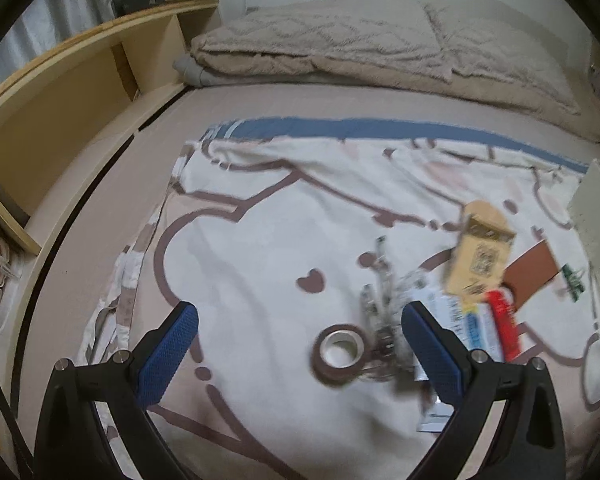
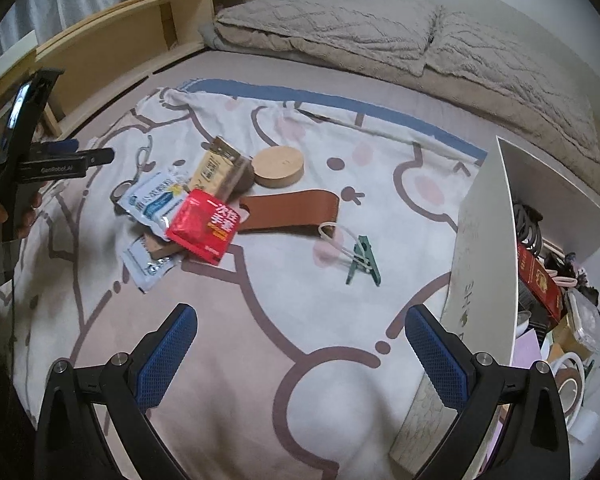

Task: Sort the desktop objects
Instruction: 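Lower the left tool toward the brown tape roll while the right tool approaches the green clothespin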

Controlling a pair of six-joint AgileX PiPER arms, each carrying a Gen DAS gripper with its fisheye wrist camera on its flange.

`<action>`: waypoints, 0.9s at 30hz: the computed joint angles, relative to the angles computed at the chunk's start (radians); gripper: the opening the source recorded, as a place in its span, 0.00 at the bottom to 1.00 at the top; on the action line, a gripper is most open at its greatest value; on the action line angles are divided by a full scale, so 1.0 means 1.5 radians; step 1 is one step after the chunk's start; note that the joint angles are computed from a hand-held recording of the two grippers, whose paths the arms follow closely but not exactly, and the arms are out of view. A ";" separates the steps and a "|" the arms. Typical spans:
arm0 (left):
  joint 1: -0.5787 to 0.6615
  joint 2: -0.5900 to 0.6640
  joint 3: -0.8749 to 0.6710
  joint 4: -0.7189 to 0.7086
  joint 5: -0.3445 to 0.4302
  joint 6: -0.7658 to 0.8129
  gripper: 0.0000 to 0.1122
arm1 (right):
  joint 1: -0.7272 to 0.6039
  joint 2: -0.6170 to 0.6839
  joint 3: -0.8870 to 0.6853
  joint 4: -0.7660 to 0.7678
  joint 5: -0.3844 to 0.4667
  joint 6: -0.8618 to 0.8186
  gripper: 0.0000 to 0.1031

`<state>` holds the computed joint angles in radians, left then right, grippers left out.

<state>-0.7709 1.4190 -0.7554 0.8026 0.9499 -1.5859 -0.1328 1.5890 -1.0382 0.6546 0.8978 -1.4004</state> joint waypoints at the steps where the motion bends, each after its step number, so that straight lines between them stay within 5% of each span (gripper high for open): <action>1: 0.012 0.000 0.009 -0.006 -0.009 0.007 0.91 | 0.003 0.005 -0.003 -0.002 -0.004 0.006 1.00; 11: 0.104 0.014 0.057 -0.059 -0.088 0.038 0.91 | 0.029 0.026 -0.017 0.000 -0.040 0.053 1.00; 27: 0.109 0.080 0.068 -0.093 -0.123 0.094 0.91 | 0.099 0.081 -0.102 -0.056 -0.085 0.272 1.00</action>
<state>-0.6076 1.5386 -0.6527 0.6627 0.7660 -1.4446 0.0150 1.7106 -1.1906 0.5701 0.7705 -0.9926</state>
